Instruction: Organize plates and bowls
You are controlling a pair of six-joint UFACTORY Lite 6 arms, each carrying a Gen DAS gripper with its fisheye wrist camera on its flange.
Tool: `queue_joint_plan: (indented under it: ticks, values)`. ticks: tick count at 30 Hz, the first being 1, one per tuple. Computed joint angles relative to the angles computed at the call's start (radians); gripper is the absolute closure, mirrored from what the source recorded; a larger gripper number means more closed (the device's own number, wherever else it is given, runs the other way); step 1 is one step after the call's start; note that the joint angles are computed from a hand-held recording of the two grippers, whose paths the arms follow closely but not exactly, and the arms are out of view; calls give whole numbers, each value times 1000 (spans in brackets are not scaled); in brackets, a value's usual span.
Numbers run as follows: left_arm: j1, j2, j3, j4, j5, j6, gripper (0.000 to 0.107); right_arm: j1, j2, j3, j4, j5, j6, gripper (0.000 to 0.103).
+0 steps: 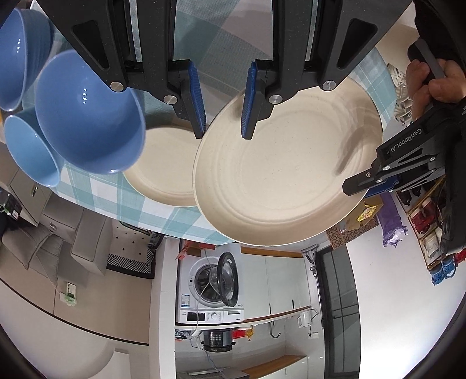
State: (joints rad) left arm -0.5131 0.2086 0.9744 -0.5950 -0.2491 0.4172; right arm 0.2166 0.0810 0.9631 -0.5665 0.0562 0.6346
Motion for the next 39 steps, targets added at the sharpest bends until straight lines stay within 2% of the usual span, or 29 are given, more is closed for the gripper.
queue_joint_plan:
  ticks: [2, 5, 8, 10, 17, 28, 39]
  values:
    - [25, 18, 15, 37, 6, -33, 81, 10, 60, 60, 42, 3, -42, 78]
    - [53, 41, 31, 60, 10, -53, 81, 20, 133, 140, 295, 14, -293, 78]
    - [73, 67, 46, 55, 7, -42, 81, 39, 203, 213, 300, 26, -296, 78]
    - [82, 90, 65, 43, 9, -29, 81, 45, 250, 263, 385, 35, -376, 78]
    - [107, 191, 156, -41, 14, 56, 81, 49, 414, 445, 517, 76, -507, 78]
    - [130, 370, 312, -208, 45, 223, 81, 38, 671, 709, 644, 153, -641, 78]
    - [150, 494, 433, -360, 74, 386, 81, 35, 844, 904, 605, 217, -618, 78]
